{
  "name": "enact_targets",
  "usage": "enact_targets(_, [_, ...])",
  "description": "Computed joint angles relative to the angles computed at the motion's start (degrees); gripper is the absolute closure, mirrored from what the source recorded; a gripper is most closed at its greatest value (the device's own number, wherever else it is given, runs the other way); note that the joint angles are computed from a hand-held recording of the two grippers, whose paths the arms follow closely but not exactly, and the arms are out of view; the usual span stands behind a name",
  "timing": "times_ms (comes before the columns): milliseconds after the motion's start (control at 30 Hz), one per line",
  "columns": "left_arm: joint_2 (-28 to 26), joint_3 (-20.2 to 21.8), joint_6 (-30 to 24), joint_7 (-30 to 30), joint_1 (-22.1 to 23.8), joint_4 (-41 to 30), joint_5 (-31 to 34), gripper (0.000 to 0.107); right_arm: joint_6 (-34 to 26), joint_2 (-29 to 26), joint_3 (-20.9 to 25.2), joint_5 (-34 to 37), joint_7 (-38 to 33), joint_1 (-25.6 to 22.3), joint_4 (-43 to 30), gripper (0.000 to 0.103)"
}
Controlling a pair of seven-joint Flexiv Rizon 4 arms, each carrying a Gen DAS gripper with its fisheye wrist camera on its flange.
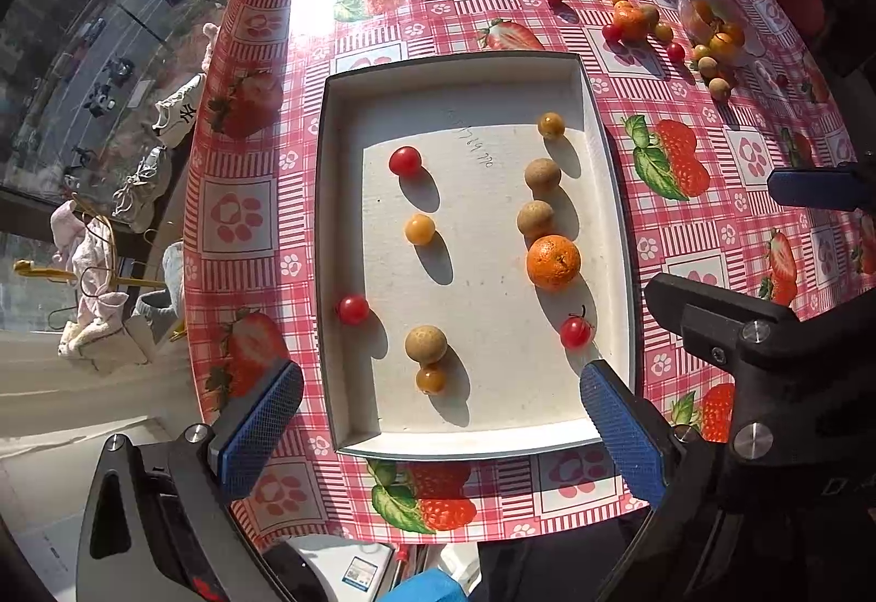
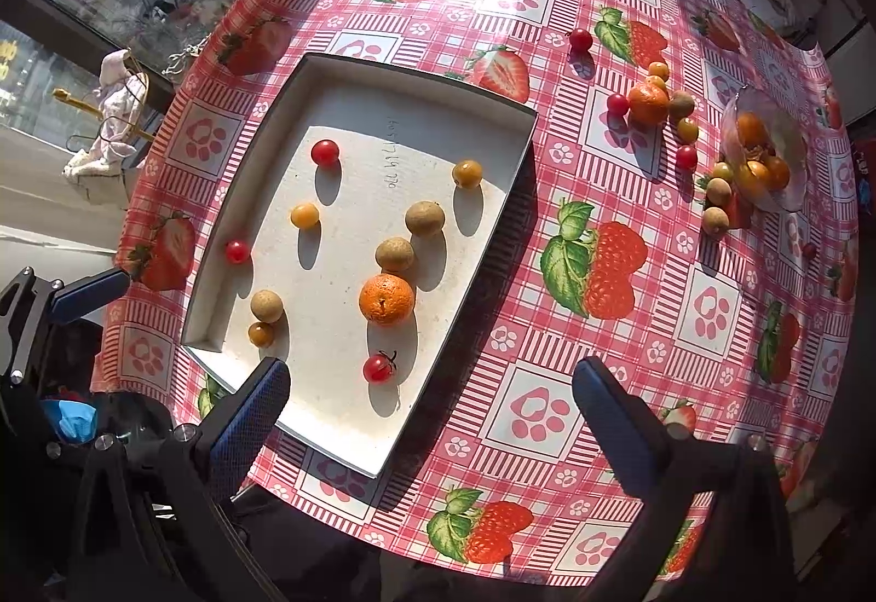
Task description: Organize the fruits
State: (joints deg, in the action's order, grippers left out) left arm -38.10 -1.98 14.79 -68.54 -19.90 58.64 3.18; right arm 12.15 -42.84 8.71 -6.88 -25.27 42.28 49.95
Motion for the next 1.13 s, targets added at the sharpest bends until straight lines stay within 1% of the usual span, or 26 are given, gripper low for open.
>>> enact_targets(300, [0.10,-0.12,0.03,0.45,-0.01,0.23,-0.05,0.005,0.58,0.68,0.22,0.28,0.59,-0.23,1.29,0.000])
enact_targets(867, [-0.92,-0.15,-2.07,0.24,0.04,-1.30,-0.52,0.005,-1.21,-0.70,0.17,0.53,-1.12,0.07,-1.12,0.000])
enact_targets(1033, [-0.54,-0.50,-1.21,0.53,0.38,-0.61,-1.40,0.005,-1.16,-0.74,0.20,0.80,-1.33,0.02,-1.10,0.000])
enact_targets(1133, [-0.64,-0.31,-1.73,0.39,0.13,-0.83,-1.09,0.005,-0.98,-0.67,0.19,0.89,-1.32,0.00,-0.91,0.000])
